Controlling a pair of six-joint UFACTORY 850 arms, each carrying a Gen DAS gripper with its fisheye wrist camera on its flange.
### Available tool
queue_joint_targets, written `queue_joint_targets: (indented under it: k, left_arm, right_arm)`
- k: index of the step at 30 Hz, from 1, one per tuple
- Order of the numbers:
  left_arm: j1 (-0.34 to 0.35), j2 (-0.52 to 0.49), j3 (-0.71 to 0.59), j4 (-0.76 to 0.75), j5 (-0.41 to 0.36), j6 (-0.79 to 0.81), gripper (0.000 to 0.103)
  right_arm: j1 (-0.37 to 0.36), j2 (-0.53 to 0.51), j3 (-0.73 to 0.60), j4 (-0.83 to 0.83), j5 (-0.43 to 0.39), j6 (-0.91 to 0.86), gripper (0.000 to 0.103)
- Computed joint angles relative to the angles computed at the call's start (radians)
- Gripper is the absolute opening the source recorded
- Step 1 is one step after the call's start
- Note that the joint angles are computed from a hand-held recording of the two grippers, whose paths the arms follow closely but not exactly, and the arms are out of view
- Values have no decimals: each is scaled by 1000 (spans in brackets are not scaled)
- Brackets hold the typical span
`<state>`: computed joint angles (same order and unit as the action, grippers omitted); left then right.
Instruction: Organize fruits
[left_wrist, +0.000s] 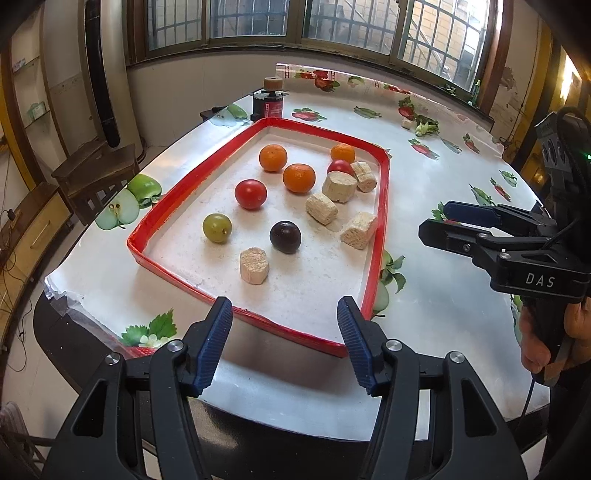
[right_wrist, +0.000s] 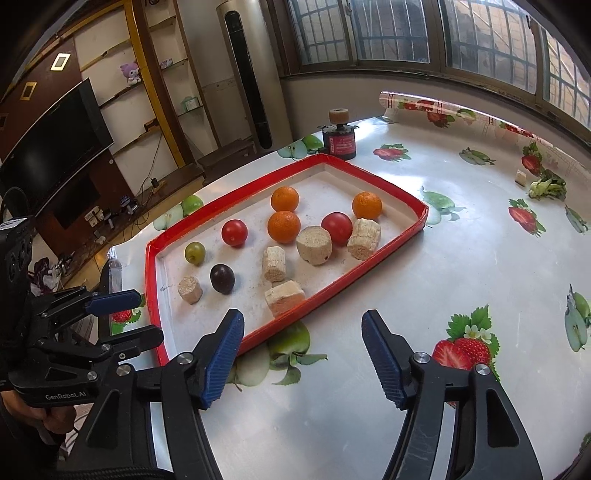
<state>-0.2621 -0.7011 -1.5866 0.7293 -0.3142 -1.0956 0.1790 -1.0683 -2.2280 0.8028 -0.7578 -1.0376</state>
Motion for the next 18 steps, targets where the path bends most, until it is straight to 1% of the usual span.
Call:
queue_joint_targets:
  k: [1,2,3,4,6,7,9,11,15,18]
  left_arm:
    - [-4,6,8,45,-3,-45,58]
    - [-8,10,15,86,-7,-87,58]
    - [-13,16,26,131,-13,-132,60]
    - [-18,21,33,172,-19,-174,62]
    - [-27,30,48,256,-34,-257,75]
    - [-30,31,51,291,-43,-293,76]
    - [-35,40,65,342,-53,-346,77]
    - [-37,44,70,357,-56,-365,77]
    - [-44,50,79,408,-76,-414,77]
    - [-50,57,92,464,-94,-470,77]
  right_arm:
    - [-3,7,12,13,0,-19,74]
    - [-6,15,26,25,1,-40,78]
    - [-8,24,41,36,3,-61,81]
    - [-9,32,55,47,5,-82,82]
    - [-13,51,88,74,6,-132,85]
    - [-15,59,103,90,4,-161,85]
    - [-18,68,120,111,-10,-205,86]
    - [-18,79,139,110,-12,-235,87]
    - [-15,103,183,118,2,-319,87]
    - [-15,109,198,124,-14,-371,87]
